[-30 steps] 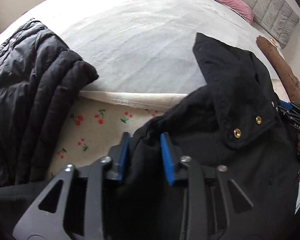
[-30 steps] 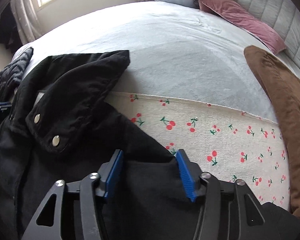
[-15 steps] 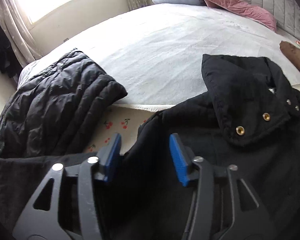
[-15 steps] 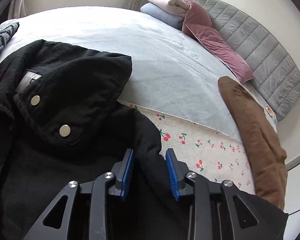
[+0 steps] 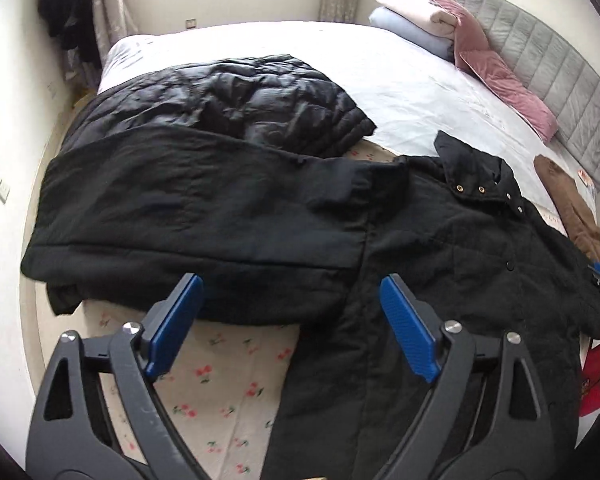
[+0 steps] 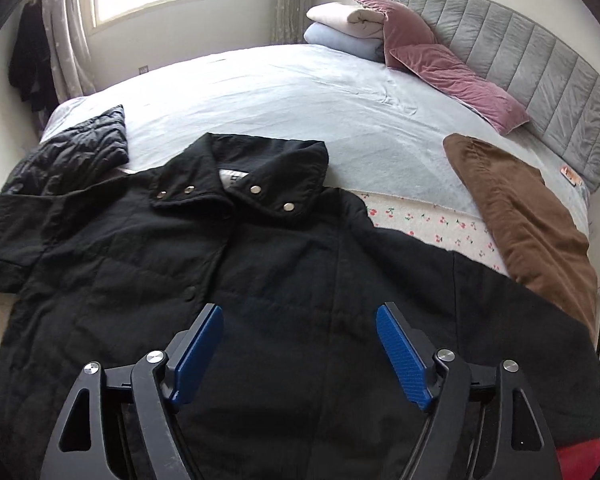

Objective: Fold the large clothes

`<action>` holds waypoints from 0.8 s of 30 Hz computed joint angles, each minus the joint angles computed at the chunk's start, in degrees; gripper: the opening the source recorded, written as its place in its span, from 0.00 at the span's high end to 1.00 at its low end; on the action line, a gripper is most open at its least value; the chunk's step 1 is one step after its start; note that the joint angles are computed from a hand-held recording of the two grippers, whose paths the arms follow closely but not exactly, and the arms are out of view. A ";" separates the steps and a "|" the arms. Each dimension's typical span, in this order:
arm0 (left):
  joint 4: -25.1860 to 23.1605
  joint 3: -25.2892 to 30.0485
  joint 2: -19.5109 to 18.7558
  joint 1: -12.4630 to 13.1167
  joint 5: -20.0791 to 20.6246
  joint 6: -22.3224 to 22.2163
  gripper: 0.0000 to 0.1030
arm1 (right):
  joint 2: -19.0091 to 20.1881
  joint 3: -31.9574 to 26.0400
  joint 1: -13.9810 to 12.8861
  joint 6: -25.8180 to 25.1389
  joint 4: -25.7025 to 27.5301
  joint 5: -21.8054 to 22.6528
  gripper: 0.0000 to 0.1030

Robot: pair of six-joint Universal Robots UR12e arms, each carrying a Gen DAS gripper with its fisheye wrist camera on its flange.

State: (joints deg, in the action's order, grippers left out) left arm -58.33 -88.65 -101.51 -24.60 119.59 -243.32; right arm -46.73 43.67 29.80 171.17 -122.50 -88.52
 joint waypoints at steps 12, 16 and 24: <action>20.93 -21.05 13.51 2.67 -0.66 -21.42 0.07 | -8.77 17.44 1.02 -0.05 -5.74 3.43 0.15; 21.27 -23.49 14.65 4.45 -1.93 -25.28 0.07 | -8.37 17.70 1.89 -1.27 -6.24 -0.04 0.15; 25.05 -27.01 14.88 7.44 -2.28 -31.02 0.08 | -8.57 18.43 1.99 -2.38 -5.49 0.75 0.15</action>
State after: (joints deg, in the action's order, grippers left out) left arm -33.29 -115.66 -86.63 -17.16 117.31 -274.34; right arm -55.30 62.09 31.79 168.80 -127.98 -87.77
